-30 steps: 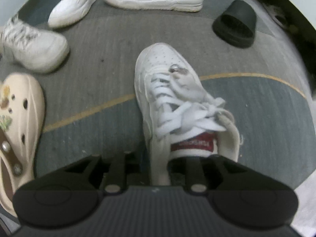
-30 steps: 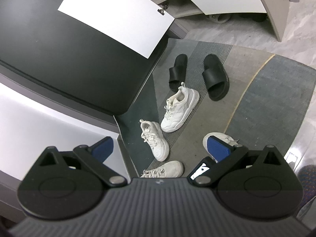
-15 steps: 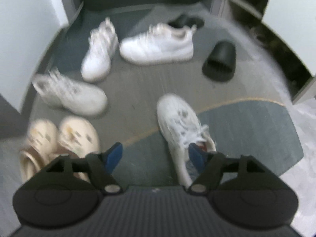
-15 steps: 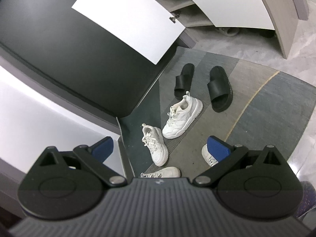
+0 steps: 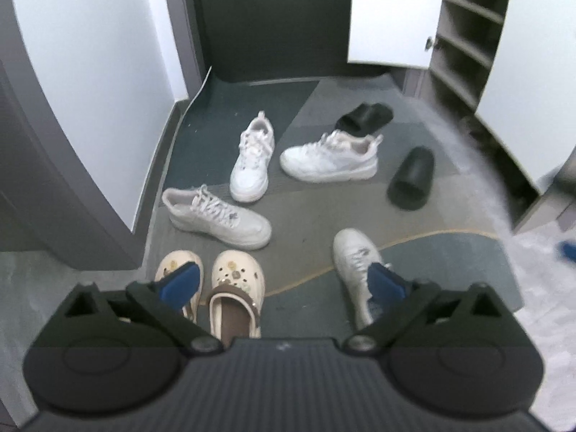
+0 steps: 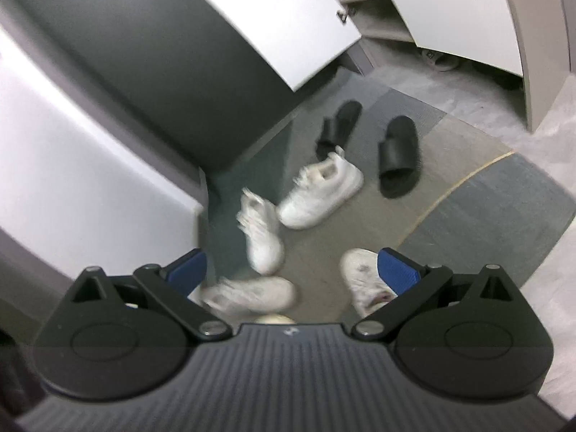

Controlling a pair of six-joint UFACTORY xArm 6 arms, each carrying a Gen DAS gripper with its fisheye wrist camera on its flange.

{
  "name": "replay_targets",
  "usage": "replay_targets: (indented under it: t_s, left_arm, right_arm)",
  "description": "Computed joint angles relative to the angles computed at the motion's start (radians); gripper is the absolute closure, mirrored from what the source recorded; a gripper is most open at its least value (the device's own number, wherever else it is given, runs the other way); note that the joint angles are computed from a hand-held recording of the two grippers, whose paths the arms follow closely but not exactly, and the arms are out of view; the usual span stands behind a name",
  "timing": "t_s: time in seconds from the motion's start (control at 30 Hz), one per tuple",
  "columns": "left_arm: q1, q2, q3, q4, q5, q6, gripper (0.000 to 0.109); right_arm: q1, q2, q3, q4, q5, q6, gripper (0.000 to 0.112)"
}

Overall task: Organize scattered shoes
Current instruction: 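Grasp the red-tag sneaker by its heel with the right tool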

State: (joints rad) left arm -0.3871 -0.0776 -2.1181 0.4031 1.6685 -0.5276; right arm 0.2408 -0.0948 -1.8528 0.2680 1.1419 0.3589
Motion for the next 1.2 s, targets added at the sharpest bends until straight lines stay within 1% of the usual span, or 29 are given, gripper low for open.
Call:
replay_targets:
  t_s: [0.03,0.07,0.1,0.17,0.23,0.33,0.4,0.47,0.53,0.63,0.7,0.77,0.83,0.9,0.97,1.0,1.03,1.07,1.1,1.17,1.2]
  left_arm:
    - [-0.007,0.016,-0.047,-0.010,0.024,-0.020,0.007]
    - [-0.012,0.035,-0.102,-0.034,0.048,-0.043,0.007]
    - [-0.020,0.048,-0.141,-0.056,0.058,-0.054,0.006]
    - [-0.039,0.054,-0.171,-0.070,0.065,-0.038,0.006]
    - [-0.079,0.033,-0.152,-0.053,0.040,-0.002,0.006]
    - [-0.140,-0.012,-0.084,-0.002,0.008,-0.003,0.006]
    - [-0.134,0.004,-0.116,-0.051,0.031,-0.016,0.006]
    - [-0.089,0.049,-0.199,-0.177,0.069,-0.004,0.006]
    - [-0.066,0.068,-0.235,-0.237,0.066,0.013,0.006]
    - [-0.056,0.059,-0.226,-0.253,0.037,0.040,0.006]
    - [-0.040,0.064,-0.233,-0.275,0.031,0.058,0.006]
    - [0.003,0.102,-0.300,-0.323,0.071,0.046,0.006]
    - [0.029,0.144,-0.374,-0.345,0.107,0.037,0.006]
    - [0.056,0.163,-0.403,-0.357,0.116,0.038,0.006]
    - [0.087,0.181,-0.437,-0.387,0.134,0.033,0.006]
    - [0.095,0.184,-0.444,-0.396,0.139,0.033,0.006]
    - [0.102,0.185,-0.448,-0.406,0.142,0.035,0.006]
    - [0.107,0.177,-0.435,-0.413,0.136,0.042,0.006]
    - [0.105,0.157,-0.396,-0.409,0.118,0.049,0.006]
    - [0.100,0.144,-0.365,-0.392,0.108,0.056,0.006]
    - [0.097,0.143,-0.360,-0.382,0.108,0.056,0.006]
  right_arm:
    - [0.018,0.040,-0.026,-0.022,0.034,-0.069,0.009]
    - [0.029,0.064,-0.029,-0.031,0.043,-0.119,0.009]
    - [0.036,0.073,-0.022,-0.038,0.037,-0.141,0.009]
    - [0.065,0.120,0.009,-0.059,0.005,-0.235,0.009]
    - [0.085,0.129,0.043,-0.084,-0.023,-0.261,0.009]
    - [0.130,0.162,0.180,-0.144,-0.148,-0.250,0.009]
    - [0.139,0.184,0.233,-0.132,-0.196,-0.265,0.009]
    - [0.150,0.218,0.260,-0.145,-0.233,-0.294,0.009]
    - [0.162,0.248,0.276,-0.172,-0.251,-0.328,0.009]
    - [0.177,0.306,0.261,-0.215,-0.247,-0.360,0.009]
    - [0.182,0.332,0.252,-0.262,-0.248,-0.346,0.009]
    - [0.187,0.369,0.234,-0.315,-0.244,-0.316,0.009]
    - [0.186,0.391,0.230,-0.311,-0.253,-0.308,0.009]
    - [0.184,0.412,0.223,-0.280,-0.245,-0.307,0.009]
    - [0.191,0.437,0.213,-0.319,-0.222,-0.254,0.009]
    - [0.192,0.443,0.210,-0.330,-0.215,-0.241,0.012]
    - [0.194,0.446,0.213,-0.344,-0.216,-0.227,0.018]
    - [0.195,0.443,0.225,-0.363,-0.230,-0.211,0.021]
    - [0.191,0.422,0.265,-0.363,-0.283,-0.186,0.023]
    - [0.197,0.405,0.299,-0.400,-0.325,-0.117,0.026]
    - [0.203,0.402,0.306,-0.441,-0.335,-0.039,0.027]
